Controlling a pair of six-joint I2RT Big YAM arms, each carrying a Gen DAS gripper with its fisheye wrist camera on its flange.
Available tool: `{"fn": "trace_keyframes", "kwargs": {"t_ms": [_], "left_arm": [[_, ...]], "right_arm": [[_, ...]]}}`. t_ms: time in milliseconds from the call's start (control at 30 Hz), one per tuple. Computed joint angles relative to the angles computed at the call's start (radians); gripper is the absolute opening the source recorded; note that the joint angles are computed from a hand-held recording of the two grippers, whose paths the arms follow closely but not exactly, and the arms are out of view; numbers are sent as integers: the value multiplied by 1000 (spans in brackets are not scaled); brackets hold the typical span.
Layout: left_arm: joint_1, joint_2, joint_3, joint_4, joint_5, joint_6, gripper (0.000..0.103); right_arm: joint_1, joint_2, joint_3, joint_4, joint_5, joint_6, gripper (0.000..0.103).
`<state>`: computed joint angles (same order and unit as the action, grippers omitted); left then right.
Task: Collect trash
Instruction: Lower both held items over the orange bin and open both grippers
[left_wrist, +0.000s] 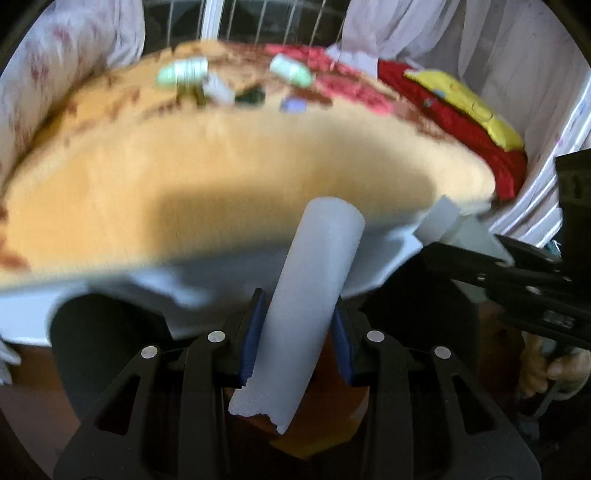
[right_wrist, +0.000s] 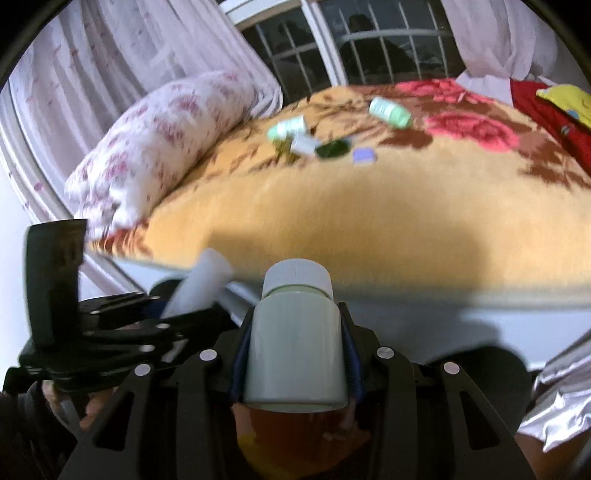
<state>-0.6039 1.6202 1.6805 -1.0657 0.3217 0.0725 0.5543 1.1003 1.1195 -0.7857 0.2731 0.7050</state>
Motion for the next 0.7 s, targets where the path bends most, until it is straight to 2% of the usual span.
{"fn": "trace_keyframes", "kwargs": {"t_ms": [133, 267, 500, 700], "left_arm": [[-5, -7, -69, -16, -3, 14, 33], [-8, 16, -84, -45, -14, -8, 34], [-38, 101, -41, -107, -123, -24, 34], [-42, 152, -15, -153, -149, -30, 34]], "right_arm": [[62, 11, -26, -39, 19, 54, 42], [81, 33, -52, -60, 6, 89, 42], [40, 96, -76, -59, -52, 95, 42], [3, 122, -94, -40, -123, 104, 42]]}}
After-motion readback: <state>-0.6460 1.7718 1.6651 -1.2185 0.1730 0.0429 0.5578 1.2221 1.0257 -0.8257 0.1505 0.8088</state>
